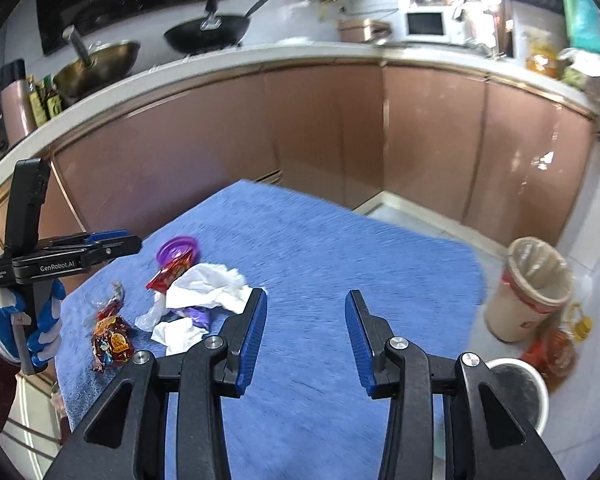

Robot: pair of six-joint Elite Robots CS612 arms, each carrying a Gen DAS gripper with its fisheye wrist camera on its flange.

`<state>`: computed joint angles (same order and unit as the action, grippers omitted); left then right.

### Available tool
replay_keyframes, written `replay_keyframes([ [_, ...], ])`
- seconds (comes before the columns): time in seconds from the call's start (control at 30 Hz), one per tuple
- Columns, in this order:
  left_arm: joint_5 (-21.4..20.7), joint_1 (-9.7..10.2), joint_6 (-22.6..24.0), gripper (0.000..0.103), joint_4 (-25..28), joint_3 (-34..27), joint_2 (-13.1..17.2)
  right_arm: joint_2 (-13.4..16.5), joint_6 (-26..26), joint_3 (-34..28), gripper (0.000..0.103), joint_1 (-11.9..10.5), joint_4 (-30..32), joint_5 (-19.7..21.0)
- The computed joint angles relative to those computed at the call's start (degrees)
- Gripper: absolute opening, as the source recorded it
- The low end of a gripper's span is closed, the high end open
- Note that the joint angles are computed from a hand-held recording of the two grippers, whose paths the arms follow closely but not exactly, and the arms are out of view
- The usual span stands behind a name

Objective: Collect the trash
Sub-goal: 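Move both tools back over the remaining trash on the towel, then grasp the red snack bag with the left tool while the right tool grasps the white plastic bag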

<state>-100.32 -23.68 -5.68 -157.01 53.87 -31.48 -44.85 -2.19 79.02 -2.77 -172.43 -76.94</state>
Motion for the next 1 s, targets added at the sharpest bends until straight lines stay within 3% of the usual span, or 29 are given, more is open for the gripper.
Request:
replay_keyframes([
  [0.2, 1.0, -0.16, 1.4, 0.050, 5.9, -4.6, 3.1, 5.2, -2.9, -7.4, 0.041, 1.3, 6.9, 4.2],
  [0.27, 0.8, -0.07, 1.5, 0.047, 7.4, -6.0, 3.9, 6.9, -4.0, -10.0, 0.047, 1.7, 9.1, 5.7],
  [0.47, 0.7, 0.24, 1.0, 0.033, 11.7, -10.3, 6.3, 11.5, -6.7, -17.1, 0.049, 2.6, 14.3, 8.2],
  [0.63, 0.2, 0.44, 1.0, 0.022, 13.0, -11.6, 7.0, 14.5, -8.6, -21.9, 0.049, 2.9, 17.2, 9.6],
  [0.83, 0.6, 0.25, 2.2, 0.019, 13.4, -12.1, 7.2, 16.4, -11.2, -25.0, 0.049, 3.0, 19.2, 11.4],
  [0.9, 0.7, 0.15, 2.5, 0.018, 13.3, -12.1, 7.2, 16.8, -12.1, -25.8, 0.040, 3.0, 20.0, 11.4],
  [0.97, 0.9, 0.07, 2.5, 0.016, 13.0, -12.0, 7.2, 17.0, -12.7, -26.1, 0.020, 3.1, 20.5, 11.2],
  [1.0, 1.0, 0.02, 2.4, 0.015, 12.7, -11.8, 7.1, 17.0, -13.0, -26.2, 0.016, 3.1, 20.7, 11.1],
])
